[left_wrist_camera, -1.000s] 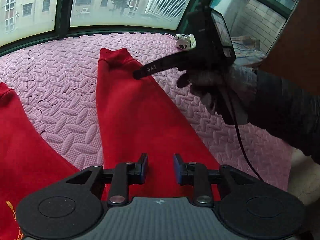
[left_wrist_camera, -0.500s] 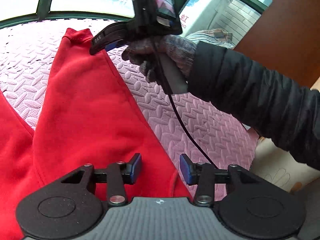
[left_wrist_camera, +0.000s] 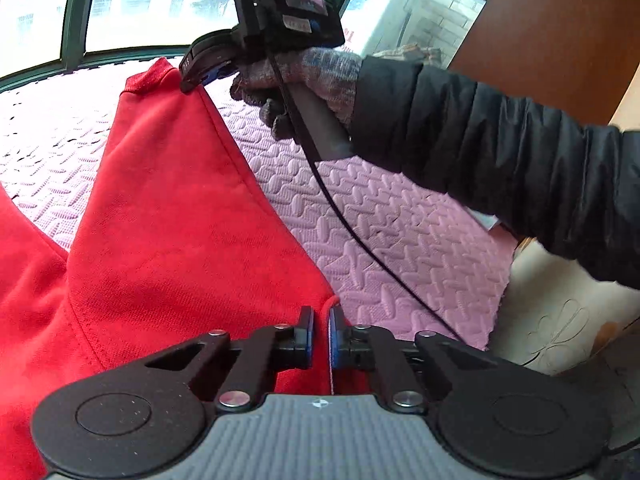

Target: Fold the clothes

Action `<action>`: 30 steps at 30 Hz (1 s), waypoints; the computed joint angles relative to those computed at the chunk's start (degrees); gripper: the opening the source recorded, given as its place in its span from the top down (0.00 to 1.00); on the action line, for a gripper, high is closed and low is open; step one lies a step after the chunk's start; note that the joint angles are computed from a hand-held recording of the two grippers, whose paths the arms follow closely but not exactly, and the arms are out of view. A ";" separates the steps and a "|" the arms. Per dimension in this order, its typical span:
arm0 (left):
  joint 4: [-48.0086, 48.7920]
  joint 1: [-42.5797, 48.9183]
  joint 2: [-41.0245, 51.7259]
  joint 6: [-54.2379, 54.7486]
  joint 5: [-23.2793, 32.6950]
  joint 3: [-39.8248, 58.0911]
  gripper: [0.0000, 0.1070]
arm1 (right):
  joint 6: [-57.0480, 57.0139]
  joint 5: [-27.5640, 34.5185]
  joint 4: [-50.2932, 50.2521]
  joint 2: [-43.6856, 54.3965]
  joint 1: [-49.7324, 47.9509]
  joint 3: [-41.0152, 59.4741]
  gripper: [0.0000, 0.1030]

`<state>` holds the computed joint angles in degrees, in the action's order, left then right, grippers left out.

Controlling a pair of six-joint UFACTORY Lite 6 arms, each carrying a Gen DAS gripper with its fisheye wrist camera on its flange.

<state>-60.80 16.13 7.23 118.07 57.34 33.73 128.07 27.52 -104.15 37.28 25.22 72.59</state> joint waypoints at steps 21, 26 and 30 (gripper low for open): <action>-0.05 -1.98 2.45 -0.28 -1.48 -1.15 0.89 | -10.92 -1.20 6.20 2.23 2.71 3.71 0.62; 3.22 2.31 0.32 -1.37 1.02 -0.66 0.87 | -20.56 1.51 16.75 8.17 2.86 9.39 0.62; 6.28 10.19 -0.64 -2.07 4.37 1.44 0.84 | -19.52 1.85 15.95 3.46 3.45 4.08 0.62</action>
<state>-54.51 26.32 6.59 116.01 61.72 35.16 108.56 29.37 -88.20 40.74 28.67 76.67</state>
